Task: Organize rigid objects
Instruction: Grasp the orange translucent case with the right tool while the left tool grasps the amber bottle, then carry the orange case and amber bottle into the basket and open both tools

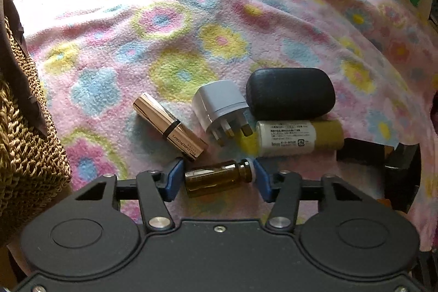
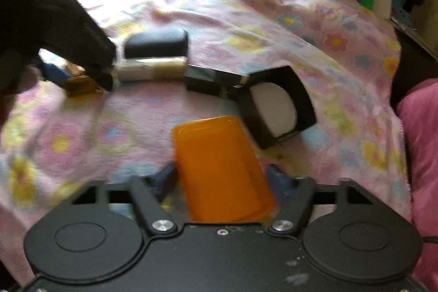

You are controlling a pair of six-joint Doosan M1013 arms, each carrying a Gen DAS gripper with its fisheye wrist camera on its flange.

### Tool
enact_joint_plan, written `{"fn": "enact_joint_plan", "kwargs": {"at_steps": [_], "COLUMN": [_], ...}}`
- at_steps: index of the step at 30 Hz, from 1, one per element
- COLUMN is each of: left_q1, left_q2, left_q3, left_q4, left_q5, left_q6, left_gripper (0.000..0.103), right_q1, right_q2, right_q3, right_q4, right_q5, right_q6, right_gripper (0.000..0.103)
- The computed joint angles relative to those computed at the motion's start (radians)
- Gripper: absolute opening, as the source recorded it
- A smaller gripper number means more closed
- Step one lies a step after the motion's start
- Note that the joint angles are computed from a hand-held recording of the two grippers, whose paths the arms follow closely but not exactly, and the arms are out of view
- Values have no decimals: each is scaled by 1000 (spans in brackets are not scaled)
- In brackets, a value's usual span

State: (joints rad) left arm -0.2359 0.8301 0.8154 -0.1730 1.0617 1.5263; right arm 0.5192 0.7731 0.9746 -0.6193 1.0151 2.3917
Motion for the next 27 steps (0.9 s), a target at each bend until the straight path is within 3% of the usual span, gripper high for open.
{"fn": "enact_joint_plan", "kwargs": {"at_steps": [7, 19, 22, 27], "left_q1": [7, 12, 25, 50], "left_q2": [-44, -180, -203, -245], "left_q3": [50, 177, 192, 237], "left_q4": [-48, -13, 7, 184], "left_q5": [-31, -216, -249, -325], "left_q6": [41, 67, 25, -151], "left_gripper": [52, 52, 52, 52], "right_q1": [12, 15, 23, 38], "right_q2": [-16, -54, -47, -12], "right_q3": [-5, -6, -40, -138], "right_q4": [20, 46, 31, 52], "right_q5": [11, -51, -63, -102], "right_q6": [38, 131, 118, 34], "right_gripper": [60, 59, 59, 59]}}
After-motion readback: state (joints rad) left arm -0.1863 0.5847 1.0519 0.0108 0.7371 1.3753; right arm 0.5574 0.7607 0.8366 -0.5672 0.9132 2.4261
